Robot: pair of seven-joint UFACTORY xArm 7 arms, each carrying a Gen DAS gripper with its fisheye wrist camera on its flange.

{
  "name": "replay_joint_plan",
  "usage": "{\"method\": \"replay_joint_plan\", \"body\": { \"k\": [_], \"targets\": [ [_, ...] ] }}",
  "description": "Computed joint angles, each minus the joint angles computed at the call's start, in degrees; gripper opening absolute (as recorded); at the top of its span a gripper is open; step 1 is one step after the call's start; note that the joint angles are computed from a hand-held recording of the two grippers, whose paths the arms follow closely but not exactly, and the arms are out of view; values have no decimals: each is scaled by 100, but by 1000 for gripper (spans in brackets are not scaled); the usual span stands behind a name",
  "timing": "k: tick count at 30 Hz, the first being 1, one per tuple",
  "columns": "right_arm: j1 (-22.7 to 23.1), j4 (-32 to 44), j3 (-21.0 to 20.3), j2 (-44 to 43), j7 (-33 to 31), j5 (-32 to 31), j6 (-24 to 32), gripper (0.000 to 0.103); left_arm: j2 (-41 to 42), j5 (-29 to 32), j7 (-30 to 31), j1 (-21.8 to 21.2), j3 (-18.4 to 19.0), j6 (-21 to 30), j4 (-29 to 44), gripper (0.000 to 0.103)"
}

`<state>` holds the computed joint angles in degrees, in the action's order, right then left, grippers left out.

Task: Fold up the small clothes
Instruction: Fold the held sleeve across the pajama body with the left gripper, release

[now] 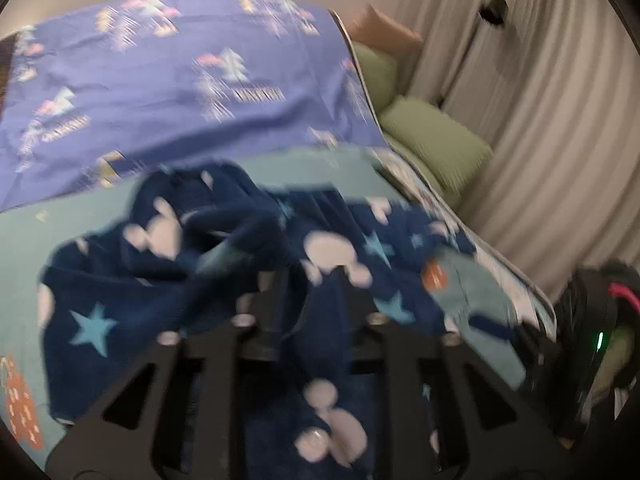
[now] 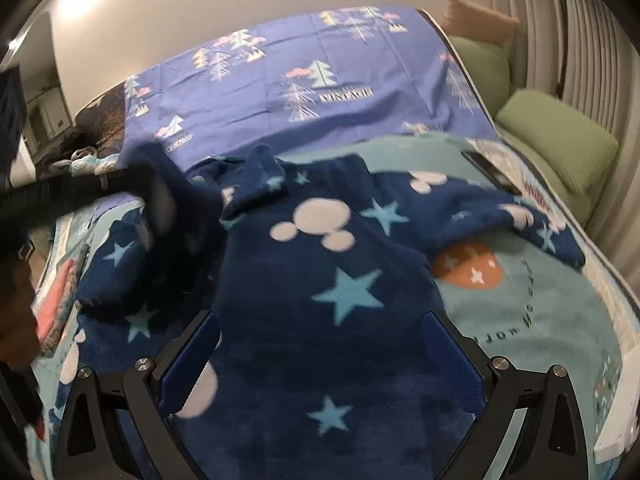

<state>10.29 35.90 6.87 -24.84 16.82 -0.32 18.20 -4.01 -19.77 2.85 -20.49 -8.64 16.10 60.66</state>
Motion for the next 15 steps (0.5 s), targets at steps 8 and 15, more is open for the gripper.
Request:
{"method": "replay_joint_plan", "body": {
  "k": [8, 15],
  "targets": [
    [938, 231, -1020, 348, -1428, 1610, 233, 103, -1278, 2498, -2013, 1378, -726, -898, -1389, 73],
    [1113, 792, -1118, 1079, -2699, 2859, 504, 103, -2025, 4398, -3285, 2688, -1424, -162, -2138, 76]
  ]
}}
